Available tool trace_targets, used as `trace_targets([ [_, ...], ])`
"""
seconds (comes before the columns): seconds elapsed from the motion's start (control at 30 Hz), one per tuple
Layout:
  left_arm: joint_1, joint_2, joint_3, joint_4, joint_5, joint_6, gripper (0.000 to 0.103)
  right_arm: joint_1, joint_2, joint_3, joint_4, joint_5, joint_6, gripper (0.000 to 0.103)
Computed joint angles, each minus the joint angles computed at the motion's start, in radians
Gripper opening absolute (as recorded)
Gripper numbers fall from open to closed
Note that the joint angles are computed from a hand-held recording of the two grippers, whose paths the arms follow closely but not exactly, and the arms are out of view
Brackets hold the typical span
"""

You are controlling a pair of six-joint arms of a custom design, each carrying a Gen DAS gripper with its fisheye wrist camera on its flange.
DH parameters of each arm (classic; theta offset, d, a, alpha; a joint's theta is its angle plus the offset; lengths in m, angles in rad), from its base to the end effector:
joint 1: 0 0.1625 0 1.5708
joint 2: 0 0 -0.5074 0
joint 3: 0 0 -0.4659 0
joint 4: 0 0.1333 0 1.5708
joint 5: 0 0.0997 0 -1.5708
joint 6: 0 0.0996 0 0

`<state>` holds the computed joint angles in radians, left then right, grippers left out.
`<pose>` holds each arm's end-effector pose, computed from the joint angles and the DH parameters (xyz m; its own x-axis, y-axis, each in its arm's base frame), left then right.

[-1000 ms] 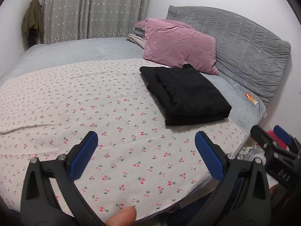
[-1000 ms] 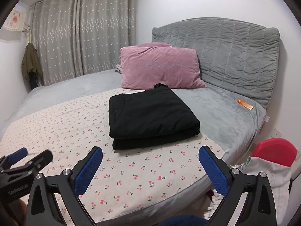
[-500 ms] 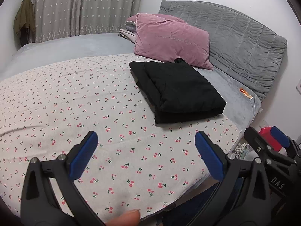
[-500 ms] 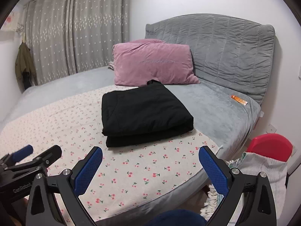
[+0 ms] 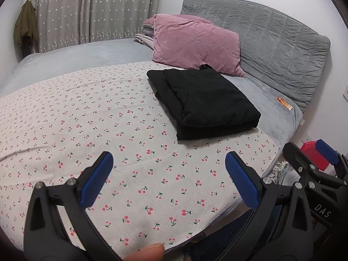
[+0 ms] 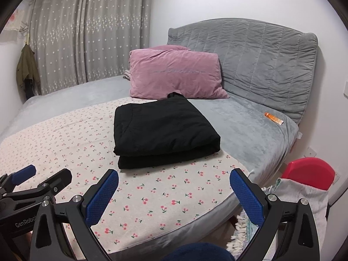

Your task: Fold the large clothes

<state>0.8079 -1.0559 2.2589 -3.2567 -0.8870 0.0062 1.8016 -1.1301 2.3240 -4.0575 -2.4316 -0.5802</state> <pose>-0.2324 -0.5270 0.1473 -0.7592 0.3276 -0.5624 0.6167 0.6382 -0.4609 0.1655 -0.4518 0.2663 -0.6358 0.3226 0.7012 -0.4918 0.5309 -0.6902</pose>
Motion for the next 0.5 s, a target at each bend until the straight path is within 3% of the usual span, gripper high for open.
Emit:
trace_targets([
  [0.5, -0.008, 0.001, 0.002, 0.003, -0.002, 0.001, 0.102, 0.006, 0.0, 0.005, -0.009, -0.017, -0.005, 0.103],
])
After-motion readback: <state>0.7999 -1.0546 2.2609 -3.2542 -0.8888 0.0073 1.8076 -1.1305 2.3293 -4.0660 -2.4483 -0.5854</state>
